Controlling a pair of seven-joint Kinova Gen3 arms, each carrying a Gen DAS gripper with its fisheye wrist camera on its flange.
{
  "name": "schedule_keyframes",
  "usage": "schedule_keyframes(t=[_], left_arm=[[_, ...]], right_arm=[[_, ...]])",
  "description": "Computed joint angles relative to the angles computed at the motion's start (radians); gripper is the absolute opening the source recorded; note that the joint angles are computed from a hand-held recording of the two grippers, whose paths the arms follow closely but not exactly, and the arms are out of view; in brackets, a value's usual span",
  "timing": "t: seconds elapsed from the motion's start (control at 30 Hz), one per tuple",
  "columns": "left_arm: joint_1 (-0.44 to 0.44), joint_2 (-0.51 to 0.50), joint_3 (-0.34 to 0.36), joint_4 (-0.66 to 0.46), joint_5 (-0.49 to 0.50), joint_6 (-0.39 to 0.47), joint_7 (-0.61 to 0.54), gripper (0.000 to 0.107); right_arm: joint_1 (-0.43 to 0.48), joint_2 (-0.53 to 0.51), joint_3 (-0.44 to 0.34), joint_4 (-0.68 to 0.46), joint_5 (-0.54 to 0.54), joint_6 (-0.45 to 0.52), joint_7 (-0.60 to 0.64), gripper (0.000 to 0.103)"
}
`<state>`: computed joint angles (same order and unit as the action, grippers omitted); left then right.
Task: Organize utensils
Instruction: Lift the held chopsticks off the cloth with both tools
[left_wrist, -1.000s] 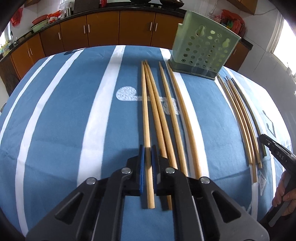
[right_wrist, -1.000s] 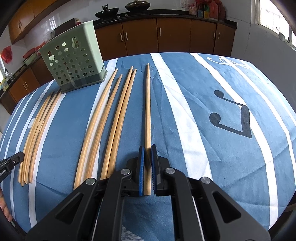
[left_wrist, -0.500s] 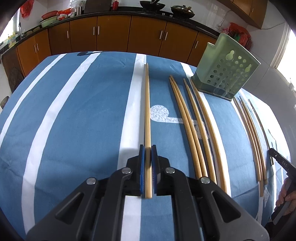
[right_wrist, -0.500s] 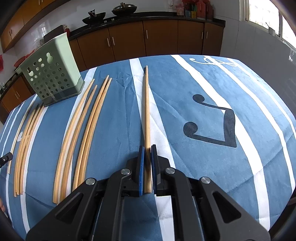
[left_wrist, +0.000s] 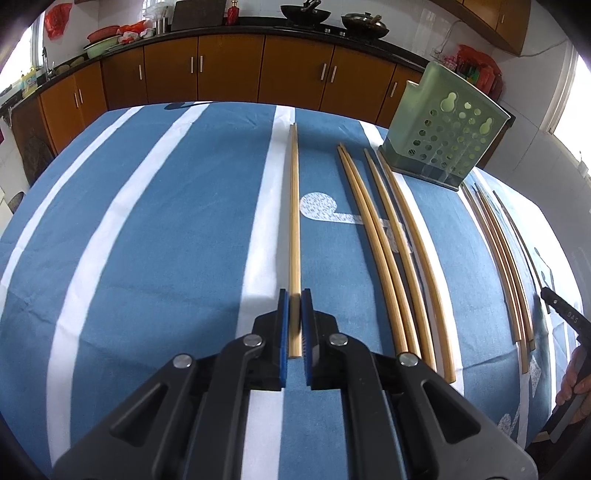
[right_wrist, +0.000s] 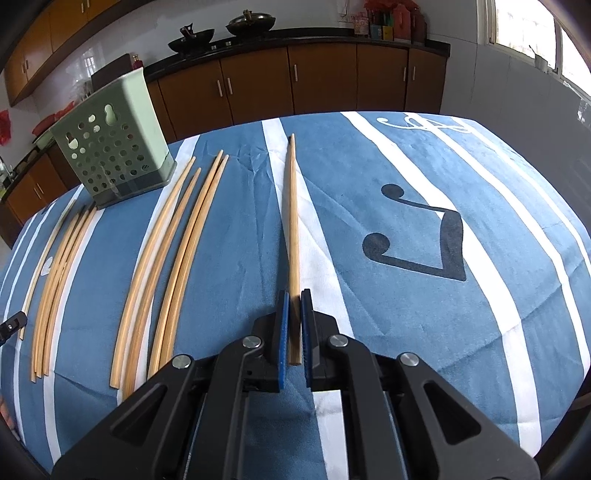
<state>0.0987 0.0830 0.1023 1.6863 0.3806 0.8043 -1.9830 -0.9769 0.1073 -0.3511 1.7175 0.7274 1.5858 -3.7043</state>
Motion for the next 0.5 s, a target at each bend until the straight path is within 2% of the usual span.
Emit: schedule_keyframes(t=[0.2, 0.33, 0.5], left_arm=[[-0.029, -0.048, -0.017, 0.001, 0.082, 0.008, -0.097, 0.008], [-0.034, -0.048, -0.029, -0.022, 0.106, 0.045, -0.104, 0.008], [-0.043, -0.101, -0.047, -0.019, 0.186, -0.012, -0.139, 0.008]], right_arm=[[-0.045, -0.009, -0.023, -0.024, 0.058, 0.103, -0.024, 0.007], [-0.055, -0.009, -0.029, -0.038, 0.078, 0.134, -0.024, 0.007], [-0.089, 0.004, -0.034, -0.078, 0.151, 0.224, -0.007, 0.007]])
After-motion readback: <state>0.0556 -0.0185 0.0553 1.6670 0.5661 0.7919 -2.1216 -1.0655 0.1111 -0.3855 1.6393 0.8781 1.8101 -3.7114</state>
